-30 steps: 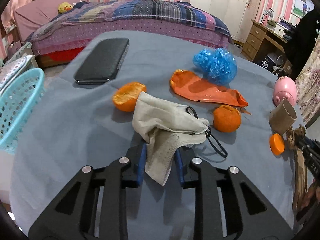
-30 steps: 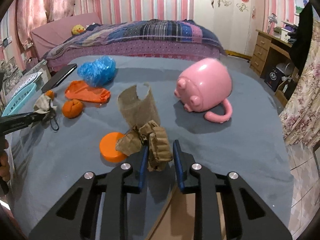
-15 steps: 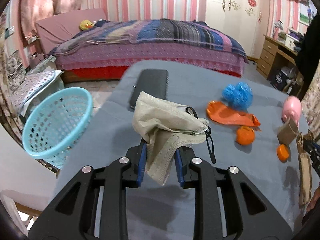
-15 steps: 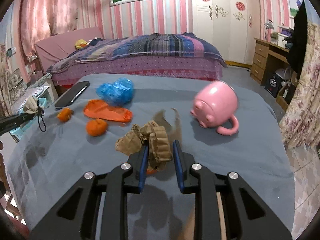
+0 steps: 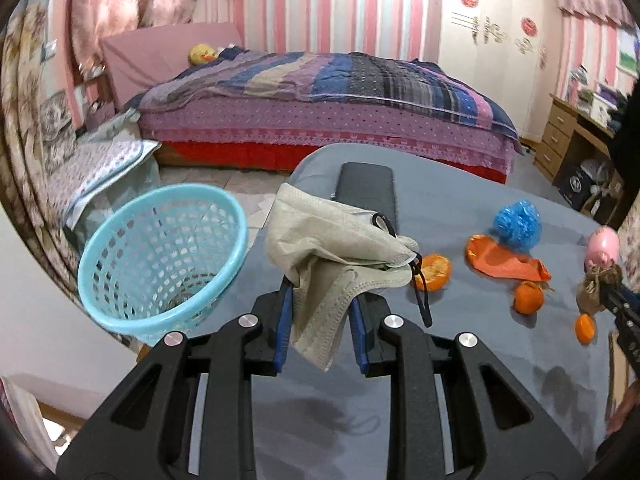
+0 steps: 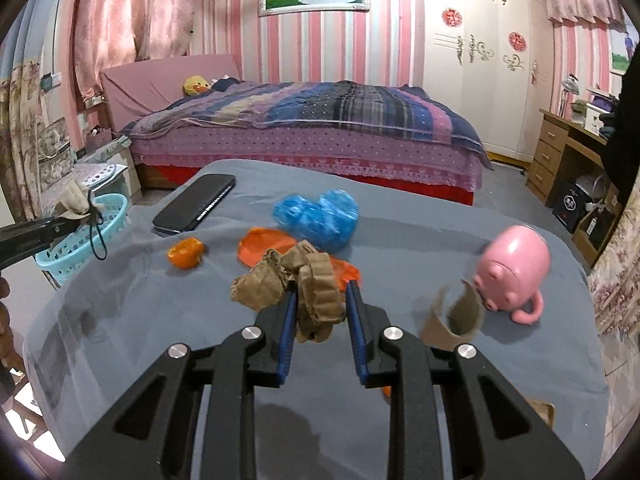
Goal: Collect trash
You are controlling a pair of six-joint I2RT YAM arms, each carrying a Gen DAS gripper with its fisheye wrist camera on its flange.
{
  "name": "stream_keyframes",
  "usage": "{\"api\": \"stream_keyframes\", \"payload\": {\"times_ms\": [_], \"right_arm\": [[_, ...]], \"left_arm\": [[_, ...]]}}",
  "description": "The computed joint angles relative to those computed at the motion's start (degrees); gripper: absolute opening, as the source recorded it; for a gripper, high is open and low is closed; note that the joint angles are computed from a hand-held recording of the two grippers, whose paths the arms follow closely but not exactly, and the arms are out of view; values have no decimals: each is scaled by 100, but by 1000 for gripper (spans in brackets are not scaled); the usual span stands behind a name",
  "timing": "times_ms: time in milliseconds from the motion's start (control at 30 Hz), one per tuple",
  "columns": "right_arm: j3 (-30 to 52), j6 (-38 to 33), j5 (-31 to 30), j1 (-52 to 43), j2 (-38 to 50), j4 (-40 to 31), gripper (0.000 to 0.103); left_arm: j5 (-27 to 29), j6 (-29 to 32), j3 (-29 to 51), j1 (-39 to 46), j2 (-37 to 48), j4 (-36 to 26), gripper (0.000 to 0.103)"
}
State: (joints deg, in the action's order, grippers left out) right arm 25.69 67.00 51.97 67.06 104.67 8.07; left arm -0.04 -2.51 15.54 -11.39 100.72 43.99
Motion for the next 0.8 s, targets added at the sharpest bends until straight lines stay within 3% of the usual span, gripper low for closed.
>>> {"api": "stream_keyframes", "payload": {"times_ms": [233, 333, 400, 600, 800], "right_arm": [[847, -1274, -308, -685, 728, 940, 25], [1189, -1740, -496, -846, 1000, 1356, 25], [1321, -1915, -576, -866, 1063, 1533, 25], [1765, -2551, -601, -876, 956, 1274, 25], [1984, -2491, -537, -846, 896, 992, 25]], "left_arm": [[709, 459, 132, 985, 175, 49, 24], [908, 551, 381, 1380, 316, -202, 24], [731, 751, 365, 1508, 356, 6, 24], [885, 935, 589, 2147, 256, -202, 24], [1049, 862, 1150, 2507, 272, -598, 24]]}}
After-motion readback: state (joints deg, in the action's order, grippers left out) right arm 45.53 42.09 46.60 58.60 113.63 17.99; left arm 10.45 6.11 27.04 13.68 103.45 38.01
